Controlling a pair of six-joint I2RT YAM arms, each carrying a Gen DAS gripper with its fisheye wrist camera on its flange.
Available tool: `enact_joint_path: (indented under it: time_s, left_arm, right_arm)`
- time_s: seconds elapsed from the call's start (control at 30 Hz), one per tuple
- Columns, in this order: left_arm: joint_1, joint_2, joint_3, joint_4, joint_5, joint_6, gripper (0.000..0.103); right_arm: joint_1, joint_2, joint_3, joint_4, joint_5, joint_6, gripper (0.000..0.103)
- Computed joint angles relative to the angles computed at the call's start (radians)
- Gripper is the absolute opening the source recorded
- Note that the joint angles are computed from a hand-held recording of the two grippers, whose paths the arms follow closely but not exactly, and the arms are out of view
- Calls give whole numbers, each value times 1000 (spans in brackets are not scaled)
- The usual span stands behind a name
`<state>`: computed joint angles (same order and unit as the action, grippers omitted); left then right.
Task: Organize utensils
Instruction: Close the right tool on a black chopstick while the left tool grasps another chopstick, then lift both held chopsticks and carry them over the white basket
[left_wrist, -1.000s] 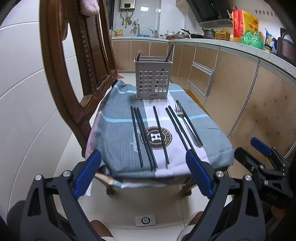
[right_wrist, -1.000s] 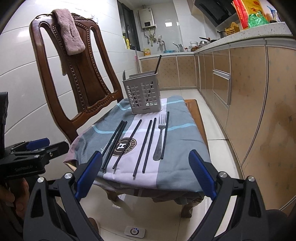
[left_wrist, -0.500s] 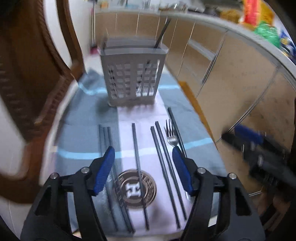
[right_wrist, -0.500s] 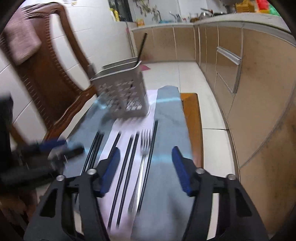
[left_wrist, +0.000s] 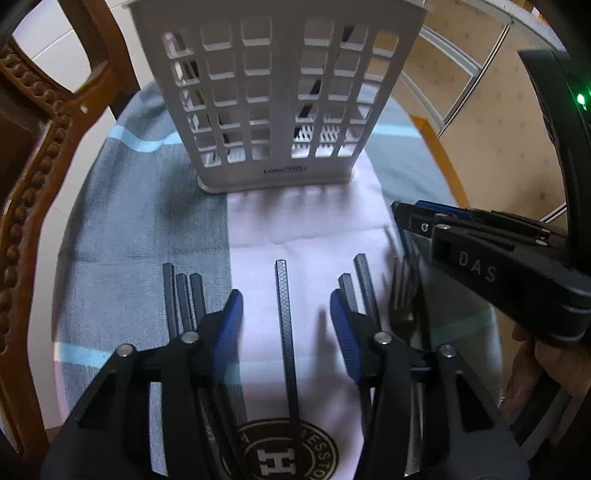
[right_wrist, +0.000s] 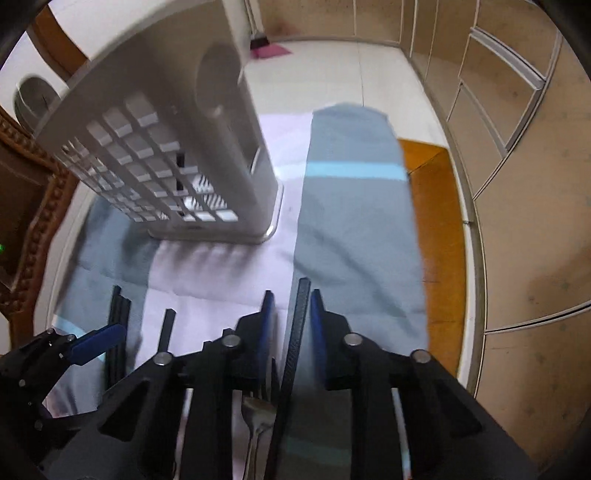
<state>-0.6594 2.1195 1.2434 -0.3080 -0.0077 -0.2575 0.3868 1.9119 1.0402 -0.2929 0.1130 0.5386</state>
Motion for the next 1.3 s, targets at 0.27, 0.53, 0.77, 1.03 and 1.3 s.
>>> enact_joint_path:
  time_s: [0.27, 0.53, 0.77, 1.03, 1.3]
  left_arm:
    - [18, 65, 64, -16, -3, -10, 16]
    - [68, -159, -93, 45, 127, 6, 7]
    - [57, -855, -476, 33, 158, 16, 7]
    - [-3, -1511, -614, -287, 38, -40, 7]
    - [-206, -1769, -579, -534, -203, -151, 7]
  right_arm:
    - [-23, 53, 2, 39, -19, -13, 9]
    - [30, -246, -209, 134, 28, 7, 7]
    - [374, -842, -399, -85, 320, 136, 7]
    - [1077, -980, -287, -623, 876, 818, 7]
    - [1368, -672, 14, -1164, 1033, 1378, 7]
